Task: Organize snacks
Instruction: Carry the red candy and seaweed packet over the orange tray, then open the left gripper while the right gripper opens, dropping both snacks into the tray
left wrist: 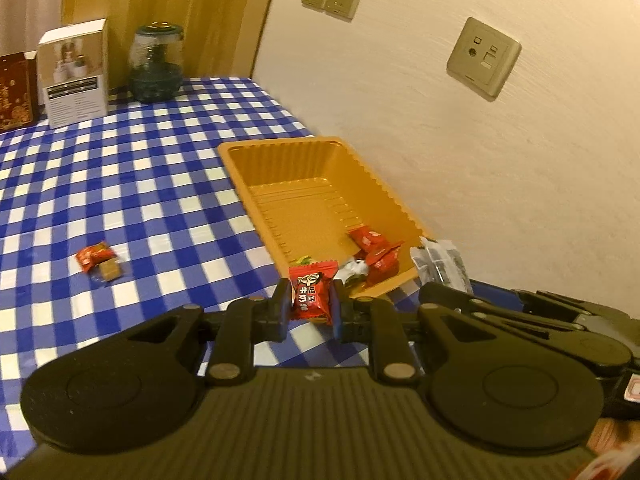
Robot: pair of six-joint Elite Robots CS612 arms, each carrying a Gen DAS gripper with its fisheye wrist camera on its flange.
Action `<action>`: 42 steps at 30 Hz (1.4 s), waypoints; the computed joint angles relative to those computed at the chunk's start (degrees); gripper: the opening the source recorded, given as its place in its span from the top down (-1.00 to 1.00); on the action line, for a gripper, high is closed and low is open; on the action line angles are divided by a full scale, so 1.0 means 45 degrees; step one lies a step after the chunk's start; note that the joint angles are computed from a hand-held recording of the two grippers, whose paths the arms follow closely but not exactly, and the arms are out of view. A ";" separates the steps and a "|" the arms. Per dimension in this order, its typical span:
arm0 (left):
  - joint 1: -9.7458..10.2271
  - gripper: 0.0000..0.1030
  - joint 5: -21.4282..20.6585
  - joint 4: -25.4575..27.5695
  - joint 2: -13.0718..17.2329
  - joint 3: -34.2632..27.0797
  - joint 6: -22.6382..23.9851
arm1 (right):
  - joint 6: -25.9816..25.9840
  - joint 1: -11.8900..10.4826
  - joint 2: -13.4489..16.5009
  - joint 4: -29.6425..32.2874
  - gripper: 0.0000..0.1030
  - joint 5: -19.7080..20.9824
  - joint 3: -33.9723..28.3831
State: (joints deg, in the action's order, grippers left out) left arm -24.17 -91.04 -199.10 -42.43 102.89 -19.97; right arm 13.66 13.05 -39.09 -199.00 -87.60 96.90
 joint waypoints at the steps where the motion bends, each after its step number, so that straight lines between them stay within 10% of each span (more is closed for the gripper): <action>1: -0.0010 0.66 -0.0040 0.0059 0.0041 -0.0101 0.0037 | 0.0012 -0.0038 0.0014 0.0000 0.24 0.0012 -0.0022; 39: -0.0058 0.65 -0.0307 0.1652 0.1785 -0.3290 0.0286 | 0.0078 -0.0881 0.1342 0.0890 0.24 0.0511 -0.2489; 42: -0.0032 0.39 -0.0190 0.1570 0.1974 -0.3545 0.0229 | 0.0223 -0.0900 0.1375 0.0929 0.24 0.0463 -0.2537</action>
